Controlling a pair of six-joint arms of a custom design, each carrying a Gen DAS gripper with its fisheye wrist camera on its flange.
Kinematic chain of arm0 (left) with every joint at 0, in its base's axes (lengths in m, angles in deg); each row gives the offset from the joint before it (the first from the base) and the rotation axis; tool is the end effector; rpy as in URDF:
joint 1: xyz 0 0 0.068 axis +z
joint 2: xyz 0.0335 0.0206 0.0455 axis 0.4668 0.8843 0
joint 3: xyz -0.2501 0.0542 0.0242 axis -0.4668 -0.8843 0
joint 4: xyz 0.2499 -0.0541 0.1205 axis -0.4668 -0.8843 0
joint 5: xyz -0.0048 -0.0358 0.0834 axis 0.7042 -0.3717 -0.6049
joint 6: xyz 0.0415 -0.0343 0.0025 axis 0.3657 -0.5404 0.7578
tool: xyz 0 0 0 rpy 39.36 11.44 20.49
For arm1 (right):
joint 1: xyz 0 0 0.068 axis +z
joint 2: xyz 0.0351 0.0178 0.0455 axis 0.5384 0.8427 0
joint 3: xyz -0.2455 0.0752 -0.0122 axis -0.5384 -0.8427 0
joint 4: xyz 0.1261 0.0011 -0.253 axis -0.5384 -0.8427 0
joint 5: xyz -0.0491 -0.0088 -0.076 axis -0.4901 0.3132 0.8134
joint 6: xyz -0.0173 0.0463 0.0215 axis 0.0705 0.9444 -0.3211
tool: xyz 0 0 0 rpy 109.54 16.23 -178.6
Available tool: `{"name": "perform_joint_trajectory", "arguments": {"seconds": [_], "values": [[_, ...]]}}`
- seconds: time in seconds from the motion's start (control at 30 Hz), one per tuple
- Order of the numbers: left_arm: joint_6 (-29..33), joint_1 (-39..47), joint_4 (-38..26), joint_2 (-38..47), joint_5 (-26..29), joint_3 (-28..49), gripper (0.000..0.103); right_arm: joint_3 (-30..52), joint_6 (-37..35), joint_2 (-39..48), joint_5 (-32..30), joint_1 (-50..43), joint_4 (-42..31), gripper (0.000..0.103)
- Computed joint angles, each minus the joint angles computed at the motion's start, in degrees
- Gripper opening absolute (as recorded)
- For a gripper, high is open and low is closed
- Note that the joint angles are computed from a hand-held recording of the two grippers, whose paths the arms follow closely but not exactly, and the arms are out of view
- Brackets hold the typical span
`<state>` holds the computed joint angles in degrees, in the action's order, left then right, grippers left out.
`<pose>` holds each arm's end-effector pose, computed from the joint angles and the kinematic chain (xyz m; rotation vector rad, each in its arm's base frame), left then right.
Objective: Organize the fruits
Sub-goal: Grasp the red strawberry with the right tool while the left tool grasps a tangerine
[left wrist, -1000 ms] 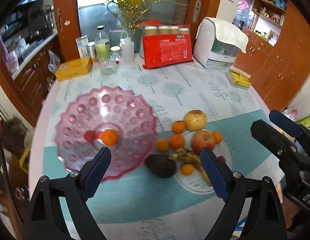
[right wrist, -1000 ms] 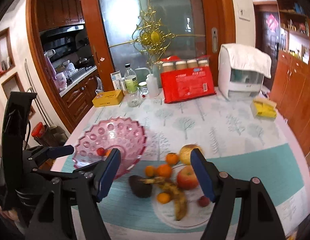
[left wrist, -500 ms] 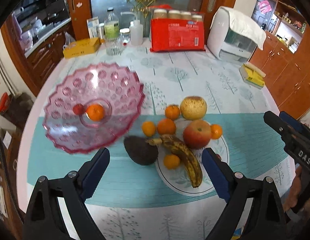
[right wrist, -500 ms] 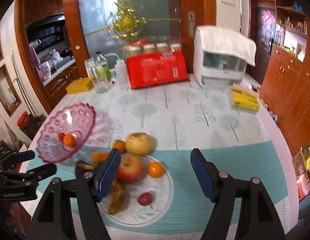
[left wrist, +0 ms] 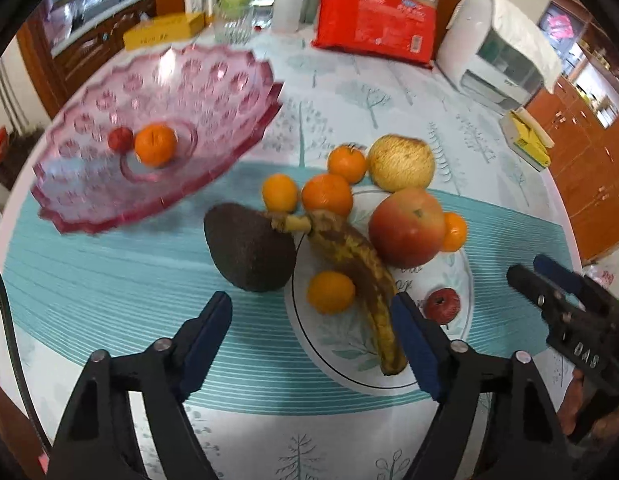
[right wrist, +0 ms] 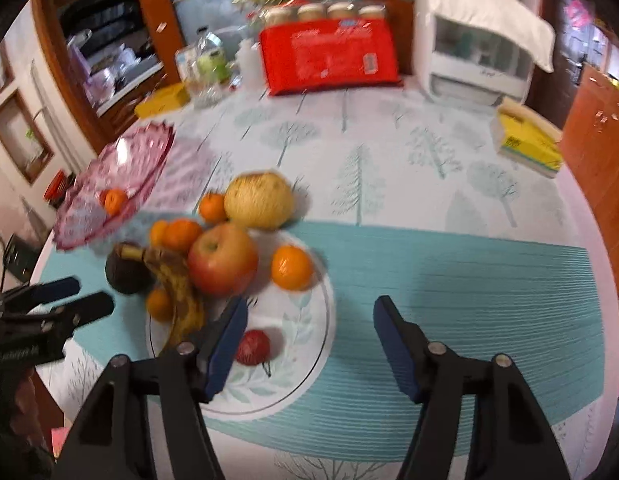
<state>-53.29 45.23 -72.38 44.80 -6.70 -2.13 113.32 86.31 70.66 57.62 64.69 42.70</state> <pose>0.1565 0.0417 0.1069 -0.4251 2.6723 -0.1925 0.1969 0.1229 0.1344 -0.4968 2.5736 0.2361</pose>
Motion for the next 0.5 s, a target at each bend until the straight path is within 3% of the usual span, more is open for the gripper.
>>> {"name": "perform_joint_trajectory", "arguments": {"seconds": [0.1,0.43,0.5], "values": [[-0.52,1.28,5.17,6.63,1.88,-0.55,0.066,-0.20,-1.14,3.18,-2.14,0.27,1.51,0.055],[-4.93,-0.99,17.87,21.39,3.71,0.15,0.064,-0.65,-3.39,8.67,-6.16,1.53,4.76,0.053],[-5.04,-1.72,19.51,23.84,3.85,0.65,0.055,-0.50,-3.86,9.69,-6.76,1.64,5.16,0.053]]}}
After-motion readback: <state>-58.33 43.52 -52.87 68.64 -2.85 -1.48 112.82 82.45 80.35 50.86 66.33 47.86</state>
